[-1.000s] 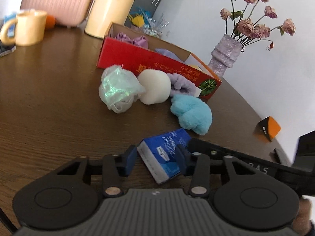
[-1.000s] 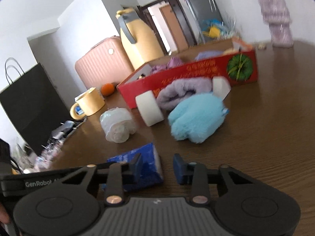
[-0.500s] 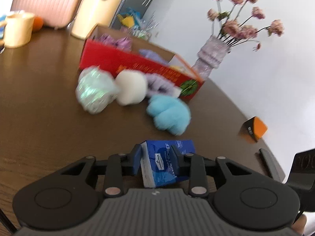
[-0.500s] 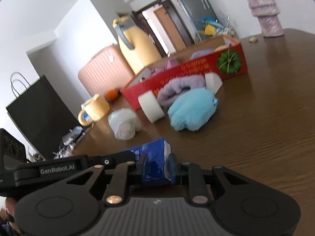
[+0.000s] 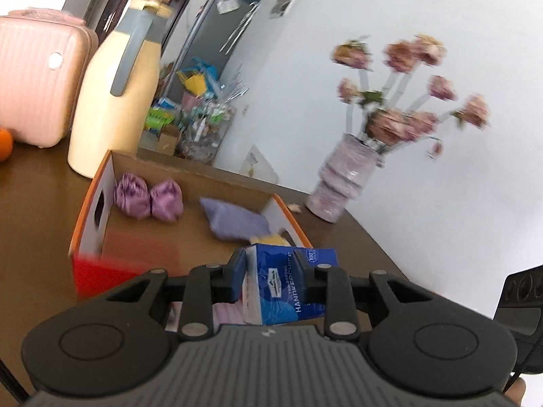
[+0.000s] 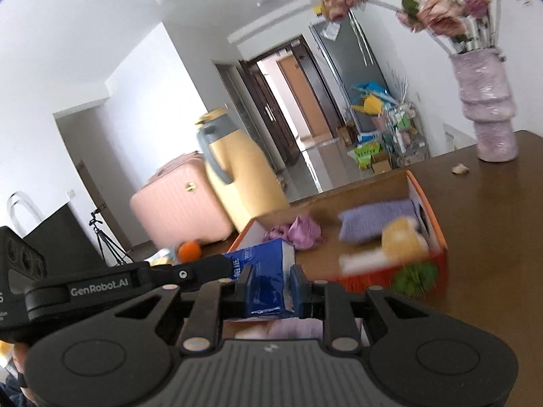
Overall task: Organize soft objects
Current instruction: 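Lift the tissue pack with both grippers and carry it over the box, then open both grippers to release the tissue pack into the box, then withdraw both open grippers from the box back over the items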
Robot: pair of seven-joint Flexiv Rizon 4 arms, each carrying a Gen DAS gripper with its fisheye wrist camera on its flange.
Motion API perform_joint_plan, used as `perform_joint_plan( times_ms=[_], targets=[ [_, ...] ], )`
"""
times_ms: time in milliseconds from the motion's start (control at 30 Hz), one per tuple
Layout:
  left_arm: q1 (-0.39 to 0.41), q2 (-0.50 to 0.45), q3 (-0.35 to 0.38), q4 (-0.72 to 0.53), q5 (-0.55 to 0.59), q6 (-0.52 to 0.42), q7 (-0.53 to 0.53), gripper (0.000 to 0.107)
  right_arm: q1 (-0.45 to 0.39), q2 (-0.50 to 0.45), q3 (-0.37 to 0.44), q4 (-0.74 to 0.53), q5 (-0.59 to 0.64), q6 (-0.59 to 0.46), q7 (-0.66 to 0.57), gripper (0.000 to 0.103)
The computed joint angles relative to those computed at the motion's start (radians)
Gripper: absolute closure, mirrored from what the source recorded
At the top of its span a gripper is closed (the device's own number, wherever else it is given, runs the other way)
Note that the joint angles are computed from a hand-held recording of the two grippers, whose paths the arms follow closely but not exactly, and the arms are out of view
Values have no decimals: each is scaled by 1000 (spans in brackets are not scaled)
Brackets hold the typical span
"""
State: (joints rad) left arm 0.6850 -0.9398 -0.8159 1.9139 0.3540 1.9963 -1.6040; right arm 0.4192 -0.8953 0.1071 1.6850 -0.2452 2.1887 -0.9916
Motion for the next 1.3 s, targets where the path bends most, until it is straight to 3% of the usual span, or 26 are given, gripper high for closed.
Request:
perform_joint_plan(
  times_ms=[133,200,367,433,533,667,833,933,967,1000,1067,1133,1167,1200,1267,1300],
  targets=[
    [-48,-73,-4,-190,-112,-211,62,80,-59,-105,43,-261,-129,-269,78,81],
    [-102,-93,43,-263,-177,-274,87,80,-91,-169,100,-386,-188,-417,81,81],
    [-194,-121,145,-357,-274,-365,151,80,-97,-266,181,-568,-183,-665,9,81],
    [-240,-119,202,-378,-305,-376,165,81,-84,-285,177,-598,-168,-714,-12,82],
    [-263,-113,230,-372,-314,-358,220,81,-64,-299,155,-630,-138,-767,-31,84],
    [-277,-64,256,-328,-357,-346,251,81,-48,-270,125,-597,-91,-743,-60,83],
    [-245,45,247,-191,-378,-229,286,80,23,-118,-30,-398,-42,-590,-54,80],
    [-258,144,306,-94,-362,-125,266,78,79,-9,-134,-247,-20,-469,-51,71],
    [-285,183,358,-63,-359,-86,251,77,110,27,-185,-193,-6,-427,-53,61],
    [-319,223,422,-25,-352,-33,239,73,151,61,-243,-137,17,-383,-57,51],
    [-395,279,543,37,-356,62,218,53,219,123,-331,-37,70,-319,-88,45],
    [-448,313,632,100,-356,177,189,21,303,166,-423,45,145,-269,-133,44],
    [-461,323,660,128,-350,237,168,15,359,172,-483,80,195,-232,-161,39],
    [-488,329,697,154,-363,298,150,8,399,170,-522,103,238,-187,-190,28],
    [-526,331,746,186,-379,389,125,8,489,140,-606,135,348,-77,-254,8],
    [-534,333,761,205,-378,432,111,7,522,120,-634,143,400,-23,-285,7]
  ],
)
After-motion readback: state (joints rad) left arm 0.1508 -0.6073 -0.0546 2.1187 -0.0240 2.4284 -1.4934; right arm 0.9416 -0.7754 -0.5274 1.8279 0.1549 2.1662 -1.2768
